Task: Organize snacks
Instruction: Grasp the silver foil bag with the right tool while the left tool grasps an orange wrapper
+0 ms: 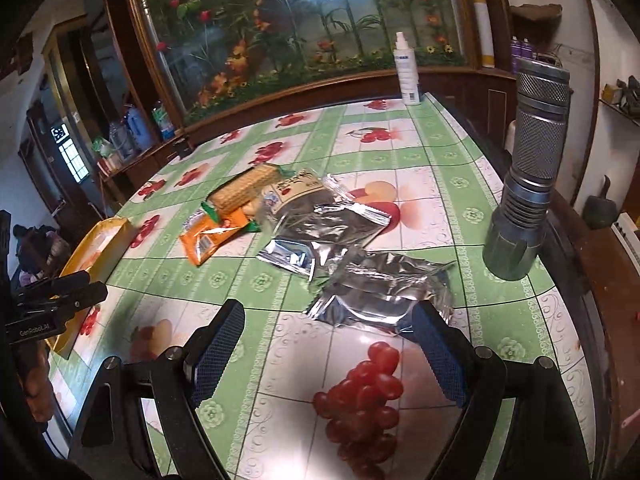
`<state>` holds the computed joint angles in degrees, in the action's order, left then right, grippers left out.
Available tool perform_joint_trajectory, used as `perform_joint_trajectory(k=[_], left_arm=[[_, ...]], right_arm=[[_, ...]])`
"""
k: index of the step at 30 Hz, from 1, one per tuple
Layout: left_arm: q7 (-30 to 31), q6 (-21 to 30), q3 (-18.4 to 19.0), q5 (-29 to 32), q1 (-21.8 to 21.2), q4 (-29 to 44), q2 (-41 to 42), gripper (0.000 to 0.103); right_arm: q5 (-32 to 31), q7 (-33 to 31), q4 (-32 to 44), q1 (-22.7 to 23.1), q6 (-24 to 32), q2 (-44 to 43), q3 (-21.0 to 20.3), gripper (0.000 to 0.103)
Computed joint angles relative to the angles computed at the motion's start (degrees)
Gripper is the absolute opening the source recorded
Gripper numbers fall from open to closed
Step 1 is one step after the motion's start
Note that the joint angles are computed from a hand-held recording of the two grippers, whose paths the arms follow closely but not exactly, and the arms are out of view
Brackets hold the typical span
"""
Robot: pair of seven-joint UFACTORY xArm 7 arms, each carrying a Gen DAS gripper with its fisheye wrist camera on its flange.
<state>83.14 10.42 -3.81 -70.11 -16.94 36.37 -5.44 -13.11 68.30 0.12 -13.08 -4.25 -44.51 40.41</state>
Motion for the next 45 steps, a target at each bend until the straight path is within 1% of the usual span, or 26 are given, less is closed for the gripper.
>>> perform_joint_trajectory(k=[5, 9, 14, 21, 29, 34, 39, 41, 45], left_arm=[[-2.7, -0.6, -1.4, 3.1, 0.2, 2.9, 3.8, 0.073], [-4.1, -0.6, -2.9, 4.4, 0.8, 4.5, 5.5, 0.073], [-3.9, -0.6, -4.3, 4.4, 1.2, 5.6, 6.5, 0.073], [-4.6, -0.2, -5.2, 5.3, 1.9, 6.4, 7.8, 0.073], [-4.9, 0.3, -6.4, 6.7, 2.8, 8.4, 10.4, 0.073], [-8.4, 1.2, -7.9, 11.4, 3.8, 12.2, 14.3, 0.073], [-16.4, 1.4, -8.8, 21.6, 4.0, 16.5, 19.5, 0.073], [-18.2, 1.5, -9.6, 24.0, 4.6, 18.1, 21.1, 0.073], [-22.0, -0.6, -10.3, 30.3, 4.5, 20.2, 24.0, 0.073]], right_arm=[[0.4, -0.6, 0.2, -2.0, -2.2, 2.2, 0.4, 0.088], [1.6, -1.5, 0.0, -2.4, -3.3, 2.4, 0.3, 0.088], [2.3, -2.3, -0.5, -1.2, -1.3, 0.3, -0.9, 0.088], [1.7, -1.9, -1.0, -1.3, -0.2, 0.4, -1.6, 0.089], [1.7, -2.9, -0.2, -3.7, -1.9, 3.7, -0.9, 0.089], [2.1, -3.1, 1.5, -6.4, -1.3, 6.3, 1.0, 0.089], [2.0, -3.3, 3.1, -9.0, -0.8, 8.3, 2.0, 0.09], [1.8, -3.4, 3.9, -10.2, -0.2, 8.8, 2.7, 0.09], [0.7, -3.2, 5.5, -13.1, 0.7, 10.5, 4.2, 0.092]])
